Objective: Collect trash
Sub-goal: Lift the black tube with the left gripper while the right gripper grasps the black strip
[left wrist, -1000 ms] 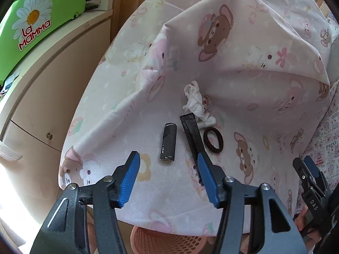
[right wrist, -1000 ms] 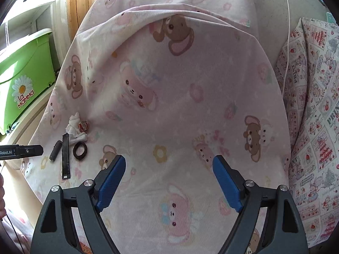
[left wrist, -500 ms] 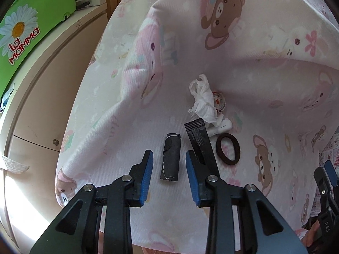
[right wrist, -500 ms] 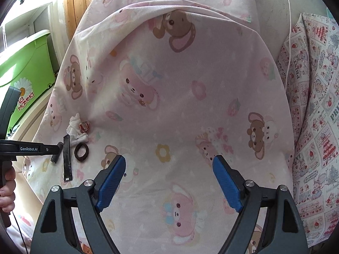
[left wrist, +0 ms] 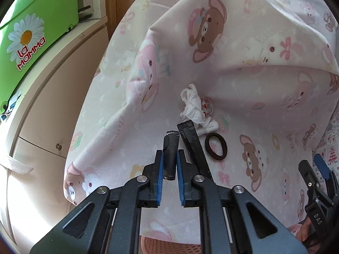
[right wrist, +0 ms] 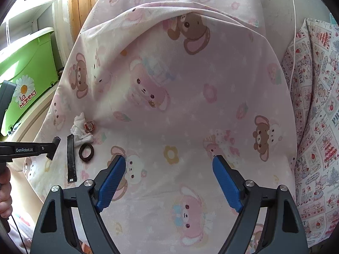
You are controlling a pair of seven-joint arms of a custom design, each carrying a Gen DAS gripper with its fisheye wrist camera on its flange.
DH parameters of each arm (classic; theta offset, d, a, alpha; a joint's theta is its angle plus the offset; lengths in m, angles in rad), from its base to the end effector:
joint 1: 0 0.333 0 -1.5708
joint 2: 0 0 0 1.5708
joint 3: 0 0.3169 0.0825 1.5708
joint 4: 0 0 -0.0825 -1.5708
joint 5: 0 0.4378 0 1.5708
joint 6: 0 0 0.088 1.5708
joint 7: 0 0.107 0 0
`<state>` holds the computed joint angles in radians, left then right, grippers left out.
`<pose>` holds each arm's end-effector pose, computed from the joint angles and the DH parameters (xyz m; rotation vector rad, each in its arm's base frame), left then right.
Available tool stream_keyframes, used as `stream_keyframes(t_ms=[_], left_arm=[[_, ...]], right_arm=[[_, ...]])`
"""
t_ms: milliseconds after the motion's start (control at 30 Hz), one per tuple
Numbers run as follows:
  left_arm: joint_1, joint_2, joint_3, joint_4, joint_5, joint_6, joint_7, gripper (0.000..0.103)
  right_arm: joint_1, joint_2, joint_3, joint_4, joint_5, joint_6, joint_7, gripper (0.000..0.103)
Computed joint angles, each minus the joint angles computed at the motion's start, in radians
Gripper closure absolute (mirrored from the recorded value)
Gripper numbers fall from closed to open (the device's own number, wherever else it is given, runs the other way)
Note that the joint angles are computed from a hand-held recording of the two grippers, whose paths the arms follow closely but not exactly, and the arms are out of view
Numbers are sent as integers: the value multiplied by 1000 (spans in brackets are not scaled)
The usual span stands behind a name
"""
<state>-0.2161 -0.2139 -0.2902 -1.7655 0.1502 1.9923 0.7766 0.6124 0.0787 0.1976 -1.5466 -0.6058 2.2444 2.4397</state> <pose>0.5012 -0.2879 0.6874 -2.2270 1.7311 -0.5717 0.4864 0.4790 0.6707 -1.8528 1.5662 -0.6766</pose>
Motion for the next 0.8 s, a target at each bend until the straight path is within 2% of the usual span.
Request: stream_keyframes(t_ms=[200, 400, 467, 533, 667, 800], left_arm=[[15, -76, -24, -42, 84, 2, -32, 92], [39, -127, -14, -94, 65, 37, -30, 92], [50, -136, -15, -102, 63, 38, -36, 92], [58, -146, -14, -109, 57, 35, -41, 92], [71, -165, -10, -126, 41, 37, -42, 92], [83, -182, -6, -141, 29, 43, -34, 92]], right_arm=[[4, -4, 3, -11, -11, 51, -6, 17], [5, 5, 11, -21, 47, 158, -67, 18], [6, 20, 16, -12, 97, 191, -113, 27], [5, 45, 22, 10, 181, 215, -169, 42], [22, 105, 25, 61, 269, 250, -225, 52], [62, 192, 25, 156, 281, 218, -295, 58]])
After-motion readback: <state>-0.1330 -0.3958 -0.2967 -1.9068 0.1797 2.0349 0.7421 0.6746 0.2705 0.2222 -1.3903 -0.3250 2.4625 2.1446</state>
